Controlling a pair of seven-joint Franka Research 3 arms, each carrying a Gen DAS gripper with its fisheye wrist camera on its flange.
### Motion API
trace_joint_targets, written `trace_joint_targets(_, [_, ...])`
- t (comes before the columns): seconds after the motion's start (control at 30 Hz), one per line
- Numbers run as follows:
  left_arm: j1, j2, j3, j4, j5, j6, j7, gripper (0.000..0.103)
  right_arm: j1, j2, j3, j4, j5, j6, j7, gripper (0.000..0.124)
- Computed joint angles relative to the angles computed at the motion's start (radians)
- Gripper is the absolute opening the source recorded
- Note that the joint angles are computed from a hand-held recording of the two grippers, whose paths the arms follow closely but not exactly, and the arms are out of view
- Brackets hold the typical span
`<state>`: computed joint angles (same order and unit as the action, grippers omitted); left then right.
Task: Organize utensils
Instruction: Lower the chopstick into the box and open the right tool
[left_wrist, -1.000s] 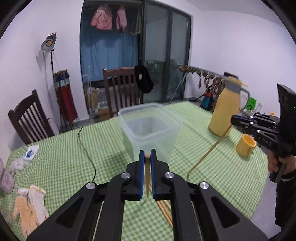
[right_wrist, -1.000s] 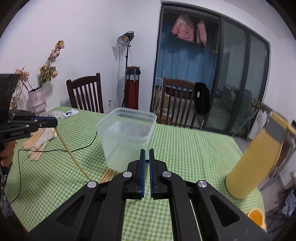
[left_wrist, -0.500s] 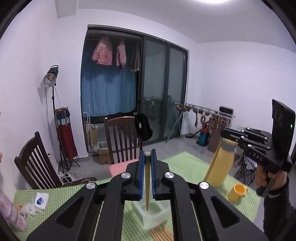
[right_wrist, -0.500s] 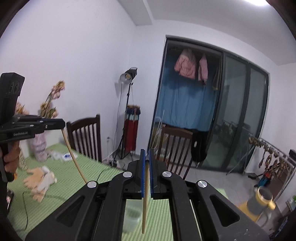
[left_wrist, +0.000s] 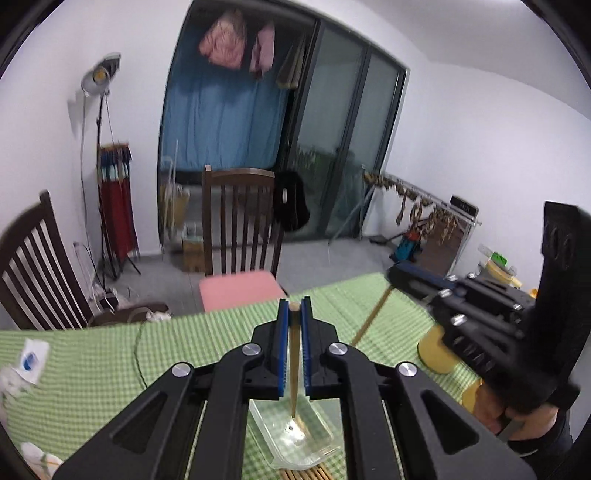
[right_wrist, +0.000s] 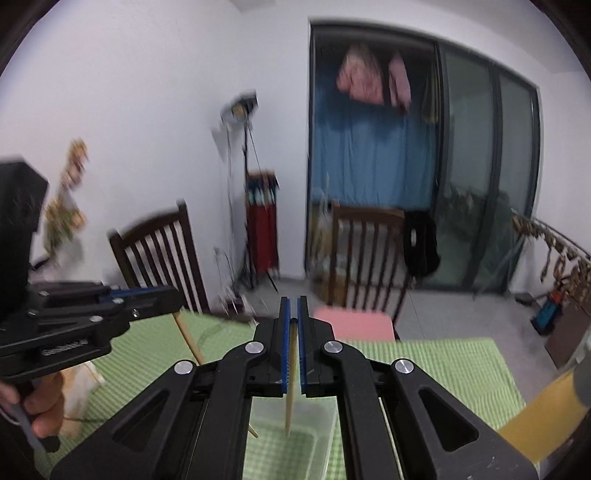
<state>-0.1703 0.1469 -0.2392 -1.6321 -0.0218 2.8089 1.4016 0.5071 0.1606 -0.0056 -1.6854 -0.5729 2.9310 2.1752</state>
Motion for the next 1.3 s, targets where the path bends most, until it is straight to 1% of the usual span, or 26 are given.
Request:
trace_joint_targets(0.07, [-0.012,0.045,0.012,0.034,0.041,-0.029,-0.033,0.004,0.004,0.04,0.001,0.03,0.016,-0.044,-0.006,0.004])
trace_joint_targets(0.1, [-0.016,0.072,0.015,0.054,0.057,-0.042,-0.044,0.004,-0.003,0.055,0.011,0.038,0.054,-0.062,-0.036,0.004])
trace_joint_targets(0.13, [-0.016,0.094,0.016,0.07,0.067,-0.049,-0.053,0.004,-0.027,0.079,0.042,0.051,0.141,-0.089,-0.119,0.004])
trace_joint_targets(0.17, [-0.017,0.109,0.021,0.069,0.076,-0.046,-0.073,0.004,-0.032,0.095,0.049,0.064,0.187,-0.109,-0.157,0.004])
trace_joint_targets(0.2, [-0.017,0.124,0.023,0.077,0.085,-0.051,-0.084,0.004,-0.028,0.112,0.041,0.075,0.21,-0.131,-0.168,0.004])
trace_joint_targets(0.27, [-0.022,0.16,0.033,0.108,0.115,-0.081,-0.117,0.004,0.011,0.122,-0.019,0.078,0.153,-0.105,-0.098,0.005])
trace_joint_targets(0.3, [-0.031,0.181,0.048,0.13,0.139,-0.113,-0.156,0.004,0.011,0.124,-0.023,0.079,0.16,-0.104,-0.1,0.005])
trace_joint_targets(0.33, [-0.03,0.193,0.052,0.137,0.147,-0.121,-0.179,0.004,0.006,0.13,-0.023,0.085,0.178,-0.106,-0.103,0.006])
trace_joint_targets(0.37, [-0.028,0.207,0.054,0.148,0.151,-0.128,-0.2,0.005,0.002,0.141,-0.018,0.103,0.2,-0.133,-0.118,0.011])
trace_joint_targets(0.4, [-0.029,0.215,0.063,0.152,0.159,-0.126,-0.237,0.006,-0.003,0.16,-0.01,0.139,0.229,-0.198,-0.146,0.015])
trace_joint_targets(0.43, [-0.023,0.215,0.06,0.152,0.161,-0.129,-0.247,0.015,0.006,0.17,-0.02,0.156,0.223,-0.23,-0.139,0.025])
trace_joint_targets(0.47, [-0.031,0.212,0.068,0.15,0.189,-0.133,-0.262,0.022,0.02,0.171,-0.036,0.163,0.2,-0.257,-0.115,0.038])
trace_joint_targets(0.5, [-0.037,0.204,0.078,0.14,0.221,-0.135,-0.277,0.023,0.037,0.162,-0.057,0.154,0.159,-0.264,-0.071,0.045])
trace_joint_targets(0.53, [-0.047,0.188,0.089,0.122,0.261,-0.139,-0.29,0.024,0.039,0.144,-0.064,0.128,0.136,-0.248,-0.045,0.052])
trace_joint_targets(0.6, [-0.032,0.148,0.072,0.071,0.272,-0.126,-0.264,0.025,0.026,0.11,-0.057,0.08,0.117,-0.208,-0.025,0.052])
trace_joint_targets(0.67, [-0.038,0.091,0.082,0.006,0.318,-0.113,-0.293,0.037,0.01,0.063,-0.049,0.024,0.103,-0.181,-0.009,0.053])
trace_joint_targets(0.7, [-0.035,0.065,0.08,-0.023,0.328,-0.106,-0.302,0.039,0.005,0.047,-0.046,0.004,0.088,-0.171,0.006,0.053])
trace_joint_targets(0.8, [-0.024,-0.031,0.075,-0.128,0.361,-0.065,-0.324,0.039,-0.02,-0.024,-0.039,-0.078,0.02,-0.131,0.074,0.057])
trace_joint_targets(0.83, [-0.025,-0.064,0.077,-0.164,0.396,-0.051,-0.35,0.04,-0.027,-0.052,-0.036,-0.109,-0.019,-0.125,0.108,0.057])
trace_joint_targets(0.9, [-0.026,-0.125,0.071,-0.226,0.461,-0.047,-0.393,0.04,-0.046,-0.103,-0.021,-0.16,-0.072,-0.13,0.145,0.057])
trace_joint_targets(0.97, [-0.021,-0.173,0.059,-0.272,0.504,-0.047,-0.423,0.04,-0.069,-0.147,-0.002,-0.205,-0.121,-0.136,0.178,0.063])
trace_joint_targets(1.1, [0.003,-0.302,0.027,-0.399,0.581,-0.012,-0.529,0.041,-0.123,-0.257,0.044,-0.328,-0.206,-0.1,0.278,0.072])
trace_joint_targets(1.17, [0.036,-0.382,-0.001,-0.478,0.645,0.015,-0.628,0.05,-0.154,-0.315,0.069,-0.401,-0.24,-0.058,0.311,0.077])
trace_joint_targets(1.2, [0.066,-0.427,-0.025,-0.528,0.697,0.04,-0.706,0.05,-0.173,-0.336,0.086,-0.428,-0.267,-0.044,0.333,0.078])
trace_joint_targets(1.23, [0.081,-0.47,-0.039,-0.575,0.717,0.063,-0.749,0.05,-0.199,-0.368,0.11,-0.469,-0.32,-0.018,0.378,0.079])
trace_joint_targets(1.3, [0.076,-0.539,-0.039,-0.665,0.701,0.106,-0.766,0.051,-0.25,-0.412,0.158,-0.525,-0.394,0.011,0.447,0.079])
